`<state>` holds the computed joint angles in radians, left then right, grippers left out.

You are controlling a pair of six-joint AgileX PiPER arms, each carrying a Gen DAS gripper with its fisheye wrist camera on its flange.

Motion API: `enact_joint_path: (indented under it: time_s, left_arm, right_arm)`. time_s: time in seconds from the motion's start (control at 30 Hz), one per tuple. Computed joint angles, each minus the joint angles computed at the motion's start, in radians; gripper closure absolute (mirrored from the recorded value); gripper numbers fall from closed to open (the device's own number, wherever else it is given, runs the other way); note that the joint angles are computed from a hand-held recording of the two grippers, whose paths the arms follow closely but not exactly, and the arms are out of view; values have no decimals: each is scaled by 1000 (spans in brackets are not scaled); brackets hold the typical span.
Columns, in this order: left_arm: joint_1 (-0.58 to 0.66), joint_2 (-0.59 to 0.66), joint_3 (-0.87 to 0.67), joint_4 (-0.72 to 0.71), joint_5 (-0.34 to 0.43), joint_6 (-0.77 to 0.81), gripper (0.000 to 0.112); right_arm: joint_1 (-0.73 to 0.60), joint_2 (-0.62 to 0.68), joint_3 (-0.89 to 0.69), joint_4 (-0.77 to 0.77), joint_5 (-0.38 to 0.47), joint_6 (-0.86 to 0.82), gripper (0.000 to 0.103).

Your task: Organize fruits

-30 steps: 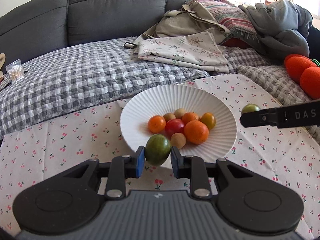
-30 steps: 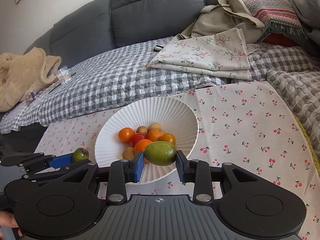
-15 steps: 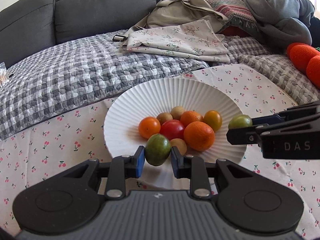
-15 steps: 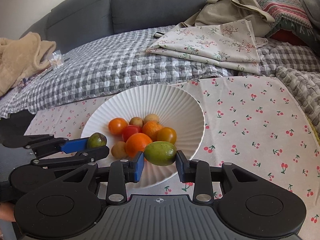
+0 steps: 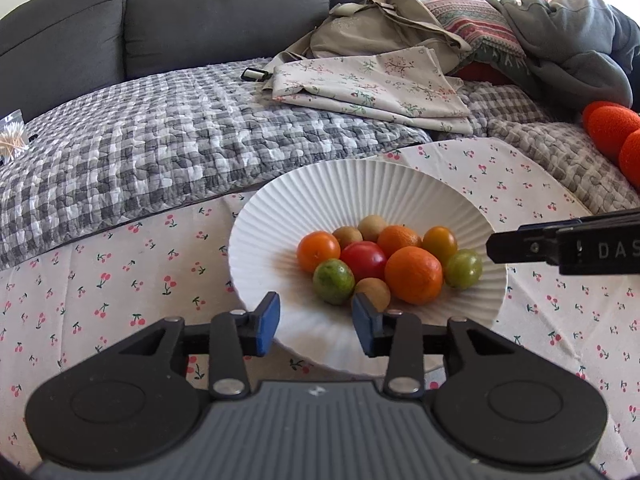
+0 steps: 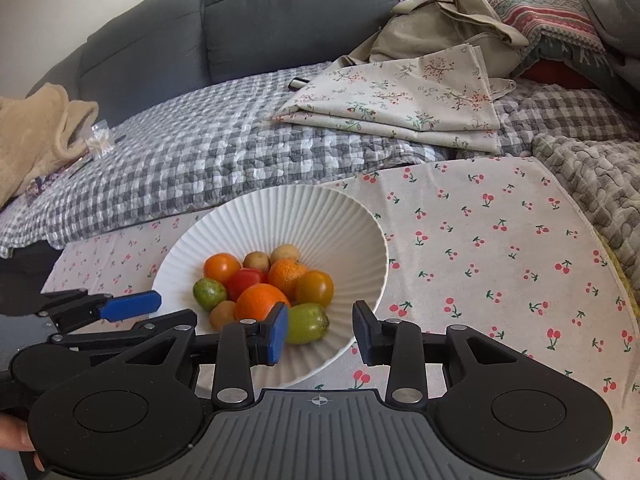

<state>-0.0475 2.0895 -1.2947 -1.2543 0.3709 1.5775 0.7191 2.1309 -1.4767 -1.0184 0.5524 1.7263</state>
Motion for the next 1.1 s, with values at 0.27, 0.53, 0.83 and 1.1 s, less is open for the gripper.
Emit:
enact_joint_path:
  time_s: [0.27, 0.53, 0.83, 1.1]
  left_arm:
    - [16, -76, 55, 47, 2, -130, 60]
    - [47, -185, 140, 233, -3, -408, 46]
    - [103, -343, 293, 176, -17, -392, 35]
    - [203, -504, 456, 71, 77, -263, 18]
  right_arm:
    - [30, -21, -21, 83, 37, -115, 67]
    - [120, -64, -15, 94, 103, -109, 55]
    - [231, -156, 60, 40, 195, 22, 40]
    - [342, -218, 98, 18, 289, 84, 25]
